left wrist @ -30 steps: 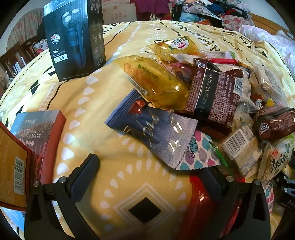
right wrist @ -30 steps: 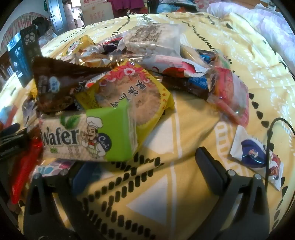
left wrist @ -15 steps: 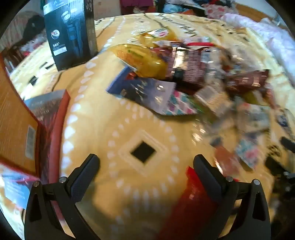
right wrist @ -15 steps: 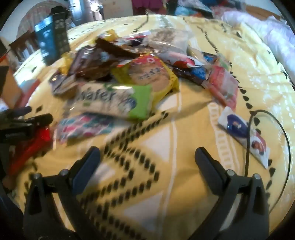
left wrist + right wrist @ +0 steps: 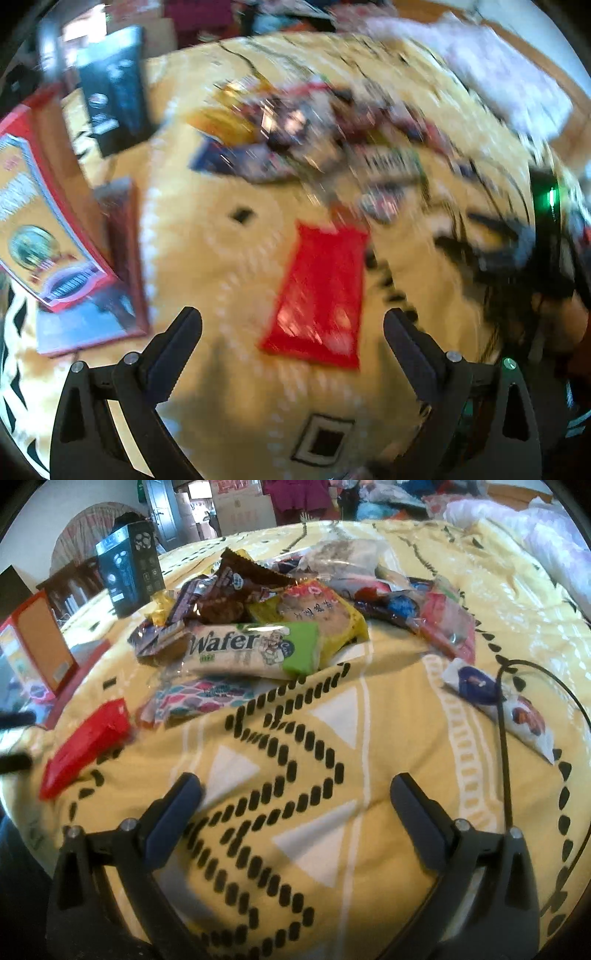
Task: Organize snacks
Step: 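Grasp the red packet with the left gripper while the right gripper approaches the green Wafer bar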
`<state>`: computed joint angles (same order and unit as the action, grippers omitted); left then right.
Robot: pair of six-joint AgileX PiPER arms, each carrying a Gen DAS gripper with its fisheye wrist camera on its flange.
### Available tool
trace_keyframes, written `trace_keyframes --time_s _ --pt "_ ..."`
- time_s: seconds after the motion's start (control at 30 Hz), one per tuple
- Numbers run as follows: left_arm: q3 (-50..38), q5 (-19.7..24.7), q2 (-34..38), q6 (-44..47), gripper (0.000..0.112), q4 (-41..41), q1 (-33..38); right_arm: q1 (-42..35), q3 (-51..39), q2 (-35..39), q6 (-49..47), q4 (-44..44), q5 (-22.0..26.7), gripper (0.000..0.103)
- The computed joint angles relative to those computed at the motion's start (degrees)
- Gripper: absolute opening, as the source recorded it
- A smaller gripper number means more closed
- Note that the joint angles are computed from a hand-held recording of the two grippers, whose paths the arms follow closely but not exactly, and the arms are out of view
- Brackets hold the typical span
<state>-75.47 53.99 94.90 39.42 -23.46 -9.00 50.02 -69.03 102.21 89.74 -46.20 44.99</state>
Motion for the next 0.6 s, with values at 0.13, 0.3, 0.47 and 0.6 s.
trace_keyframes --time_s 0.13,0.3,0.47,0.6 --pt "0.30 -0.95 2.54 -0.19 0.098 -2.66 -1.24 -0.41 0.35 -0.32 0.41 -0.33 -1.34 0.103" --pt "-0.19 -4.68 6.30 -4.31 0.056 2.39 -3.99 -0.22 2.08 -2.41 0.34 0.14 -1.87 0.103" --pt "2.95 -6.45 -0.16 -1.67 0.053 2.56 -4.32 2.74 0.67 -5.96 -5.29 0.05 1.11 0.098" --pt "1.37 -3.31 -2.83 -0.18 0.053 -0.67 -0.92 3.15 -4.30 -6.50 -15.17 -0.20 4.00 0.088"
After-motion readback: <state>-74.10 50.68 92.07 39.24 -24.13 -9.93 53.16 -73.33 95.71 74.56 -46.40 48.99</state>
